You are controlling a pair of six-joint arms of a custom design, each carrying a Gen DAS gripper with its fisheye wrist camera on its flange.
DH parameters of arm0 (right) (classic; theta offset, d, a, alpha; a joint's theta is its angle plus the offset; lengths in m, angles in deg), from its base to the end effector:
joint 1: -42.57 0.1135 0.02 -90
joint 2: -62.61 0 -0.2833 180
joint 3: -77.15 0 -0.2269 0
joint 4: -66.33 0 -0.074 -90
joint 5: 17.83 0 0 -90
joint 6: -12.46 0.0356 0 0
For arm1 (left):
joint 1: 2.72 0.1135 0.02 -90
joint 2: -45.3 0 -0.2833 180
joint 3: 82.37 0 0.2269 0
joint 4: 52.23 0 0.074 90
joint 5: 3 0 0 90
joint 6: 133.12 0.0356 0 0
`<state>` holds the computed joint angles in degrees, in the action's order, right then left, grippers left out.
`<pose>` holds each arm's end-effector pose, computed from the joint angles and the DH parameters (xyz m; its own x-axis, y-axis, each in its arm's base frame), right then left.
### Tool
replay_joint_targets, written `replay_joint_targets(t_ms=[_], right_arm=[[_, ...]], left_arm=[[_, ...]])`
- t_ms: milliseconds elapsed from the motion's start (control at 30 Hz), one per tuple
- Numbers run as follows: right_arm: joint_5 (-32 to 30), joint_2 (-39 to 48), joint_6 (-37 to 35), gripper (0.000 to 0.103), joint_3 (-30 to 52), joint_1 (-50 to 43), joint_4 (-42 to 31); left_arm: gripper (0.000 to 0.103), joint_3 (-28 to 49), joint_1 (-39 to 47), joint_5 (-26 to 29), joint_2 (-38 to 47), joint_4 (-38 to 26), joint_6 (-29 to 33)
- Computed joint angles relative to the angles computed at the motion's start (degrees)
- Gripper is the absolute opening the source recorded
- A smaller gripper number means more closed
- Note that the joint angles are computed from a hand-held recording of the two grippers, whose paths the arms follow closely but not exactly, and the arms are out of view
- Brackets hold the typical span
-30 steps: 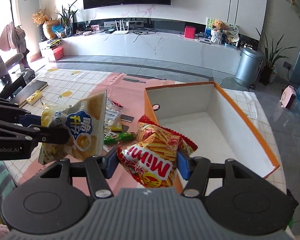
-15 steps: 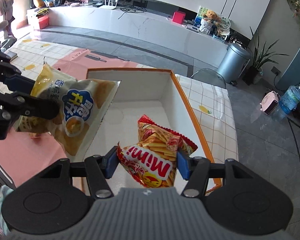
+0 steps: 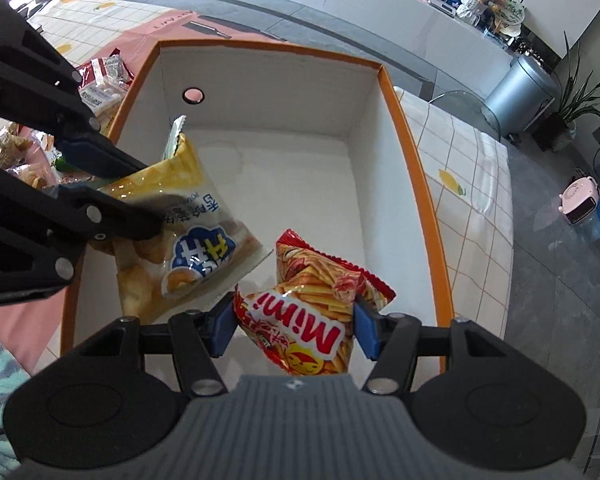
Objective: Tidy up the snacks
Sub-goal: 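Carry both bags over the orange box with both grippers, then open both grippers to drop the bags into the box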
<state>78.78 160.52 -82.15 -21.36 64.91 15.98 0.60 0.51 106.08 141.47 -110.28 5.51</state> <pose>0.2973 0.1178 0.2295 -0.8202 -0.4234 -0.3846 -0.4028 0.9050 -0.1371 0.3061 0.0056 0.2414 -0.5861 0.6773 -0.4447 0.7436 0.6676 0.0366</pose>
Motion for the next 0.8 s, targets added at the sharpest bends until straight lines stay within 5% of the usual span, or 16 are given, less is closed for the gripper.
replay_joint_targets(t_ms=[700,800], right_arm=[[-2.24,7.69,-2.25,0.059,-0.11,-2.19,-0.86],[-2.67,7.33,-1.20,0.062,-0.20,-2.35,-0.97]], left_arm=[[0.023,-3.25,-6.48,-7.05,3.74,5.76,0.31],[0.031,-4.71,-6.67,-7.11,2.50,6.80,0.40]])
